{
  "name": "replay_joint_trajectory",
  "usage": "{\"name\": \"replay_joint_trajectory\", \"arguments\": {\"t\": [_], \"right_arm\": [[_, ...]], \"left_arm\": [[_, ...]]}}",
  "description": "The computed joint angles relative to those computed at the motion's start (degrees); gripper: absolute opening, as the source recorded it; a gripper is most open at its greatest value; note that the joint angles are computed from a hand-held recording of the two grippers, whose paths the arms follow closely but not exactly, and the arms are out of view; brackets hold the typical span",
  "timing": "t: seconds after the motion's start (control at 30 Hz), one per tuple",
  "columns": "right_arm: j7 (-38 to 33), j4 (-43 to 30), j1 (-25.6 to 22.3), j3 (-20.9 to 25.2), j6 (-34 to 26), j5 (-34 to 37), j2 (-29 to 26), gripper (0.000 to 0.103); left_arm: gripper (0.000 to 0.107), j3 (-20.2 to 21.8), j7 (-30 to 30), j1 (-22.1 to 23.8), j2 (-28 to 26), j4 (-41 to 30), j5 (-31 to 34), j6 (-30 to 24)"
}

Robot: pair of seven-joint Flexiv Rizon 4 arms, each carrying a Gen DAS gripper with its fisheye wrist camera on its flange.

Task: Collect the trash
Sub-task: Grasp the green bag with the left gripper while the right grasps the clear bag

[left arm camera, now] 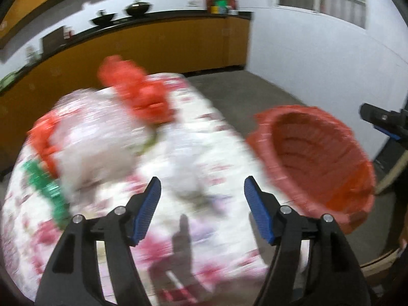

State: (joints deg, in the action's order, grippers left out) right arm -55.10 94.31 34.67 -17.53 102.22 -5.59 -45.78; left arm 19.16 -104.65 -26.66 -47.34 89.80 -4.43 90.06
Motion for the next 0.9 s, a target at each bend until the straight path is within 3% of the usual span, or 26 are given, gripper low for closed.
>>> {"name": "replay_joint_trajectory", "arguments": {"t": [0.23,0.43,0.53,0.77,0.9], "right_arm": [[-3.09,-5.46,-2.79,8.94,-3.91,-6.37,-2.07,0.063],[-5.39,-13.93,-6.72,18.61,-11.24,-11.55,-6.27,0.063],[-5.34,-18.7,-5.62,19.35,-14.86,-12.71,-9.09,0.063],[-1.3,-28.07,-2.17,16.02,-22.44,-14.28,-14.98,0.063],[-3.28,-33.55,-3.79,19.92,-29.76,-14.11,-17.93,0.063]], "left_arm": [[0.067,14.12,-10.25,-5.5,1.84,8.09,-1.39,0.96],[0.067,18.79,-14.45,-5.8,2.08,10.99,-2.19,0.95],[0.067,19.88,-15.43,-5.51,2.08,11.57,-2.61,0.64],[0.067,19.5,-17.4,-4.03,1.83,12.26,-3.17,0.81],[0.067,16.06,-16.44,-1.0,1.96,11.82,-3.56,1.44]]}}
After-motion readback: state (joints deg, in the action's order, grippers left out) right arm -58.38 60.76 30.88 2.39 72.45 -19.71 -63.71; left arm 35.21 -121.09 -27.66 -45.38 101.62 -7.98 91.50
